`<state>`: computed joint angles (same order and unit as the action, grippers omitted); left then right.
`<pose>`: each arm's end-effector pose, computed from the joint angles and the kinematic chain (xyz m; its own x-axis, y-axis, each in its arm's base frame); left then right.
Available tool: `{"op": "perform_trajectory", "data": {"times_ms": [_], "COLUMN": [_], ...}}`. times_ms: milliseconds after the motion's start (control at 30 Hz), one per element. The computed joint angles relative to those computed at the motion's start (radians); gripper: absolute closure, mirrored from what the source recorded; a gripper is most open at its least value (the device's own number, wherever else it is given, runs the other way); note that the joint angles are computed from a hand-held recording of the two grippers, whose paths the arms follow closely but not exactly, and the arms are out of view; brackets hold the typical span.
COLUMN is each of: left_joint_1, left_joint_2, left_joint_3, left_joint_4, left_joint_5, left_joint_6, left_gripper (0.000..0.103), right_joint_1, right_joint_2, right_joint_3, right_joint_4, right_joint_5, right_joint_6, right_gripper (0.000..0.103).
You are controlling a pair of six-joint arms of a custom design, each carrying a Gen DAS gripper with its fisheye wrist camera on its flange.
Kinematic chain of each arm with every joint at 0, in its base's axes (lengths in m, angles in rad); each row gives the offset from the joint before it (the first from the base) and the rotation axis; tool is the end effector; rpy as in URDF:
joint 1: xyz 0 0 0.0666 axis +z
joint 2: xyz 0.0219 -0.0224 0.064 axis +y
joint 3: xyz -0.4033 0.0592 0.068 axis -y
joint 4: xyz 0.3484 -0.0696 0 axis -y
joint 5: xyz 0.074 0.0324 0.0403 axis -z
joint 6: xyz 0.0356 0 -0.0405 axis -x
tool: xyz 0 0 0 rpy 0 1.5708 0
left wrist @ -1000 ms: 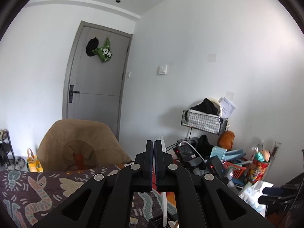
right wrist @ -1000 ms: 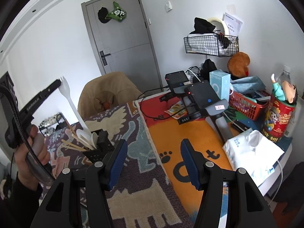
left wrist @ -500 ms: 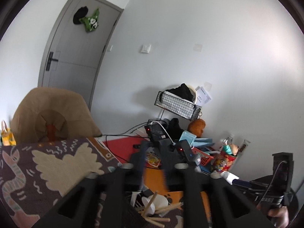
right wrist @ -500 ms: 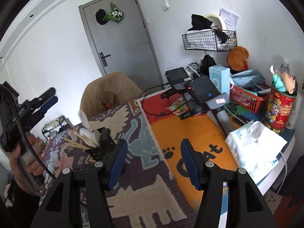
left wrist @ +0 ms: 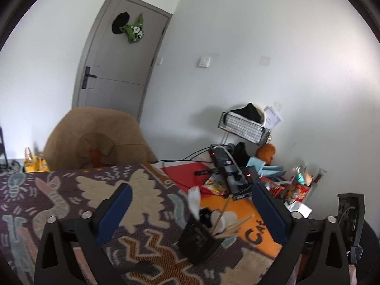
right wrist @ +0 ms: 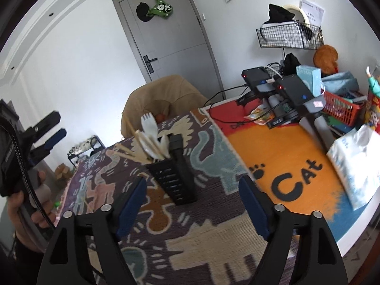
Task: Organize utensils
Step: 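Lower the white fork into the black holder and open the left tool, then move the left tool down to a loose wooden chopstick and grasp it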
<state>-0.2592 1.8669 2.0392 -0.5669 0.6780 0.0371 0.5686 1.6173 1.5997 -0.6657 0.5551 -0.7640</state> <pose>0.6144 -0.1864 0.5169 -0.3995 0.0761 -0.9136 0.7450 0.6076 -0.2752 0.4634 0.2733 0.4582 -0.4625 0.4022 -0.7902 0.2863 0.9112 0.2962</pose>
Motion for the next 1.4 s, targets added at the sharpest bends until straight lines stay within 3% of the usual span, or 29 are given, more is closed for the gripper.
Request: {"op": "perform_trajectory", "data": {"times_ms": [167,533,933,1233,1400], "left_joint_1": [0.027,0.086,0.135,0.148,0.140], "left_joint_2": [-0.015,-0.065,-0.037,-0.004,0.004], "left_joint_3": [-0.021,-0.112,-0.105,-0.128,-0.154], "left_joint_4": [-0.046,-0.084,-0.244,-0.306,-0.328], "left_joint_5": [-0.023,-0.049,-0.079,-0.168,-0.212], "left_joint_6": [-0.041,-0.094,-0.153,-0.169,-0.204], "left_gripper": [0.001,0.001,0.001,0.030,0.037], "right_joint_1": [0.020,0.049,0.063,0.067,0.061], "right_joint_2": [0.029,0.074,0.142,0.169,0.164], "right_joint_3": [0.023,0.052,0.095,0.095,0.064], "right_joint_4": [-0.010,0.001,0.007,-0.013,-0.011], "right_joint_5": [0.006,-0.018,-0.081,-0.101,-0.115], "right_joint_6": [-0.005,0.014,0.062,0.052,0.021], "right_gripper": [0.016,0.015,0.015,0.015,0.016]}}
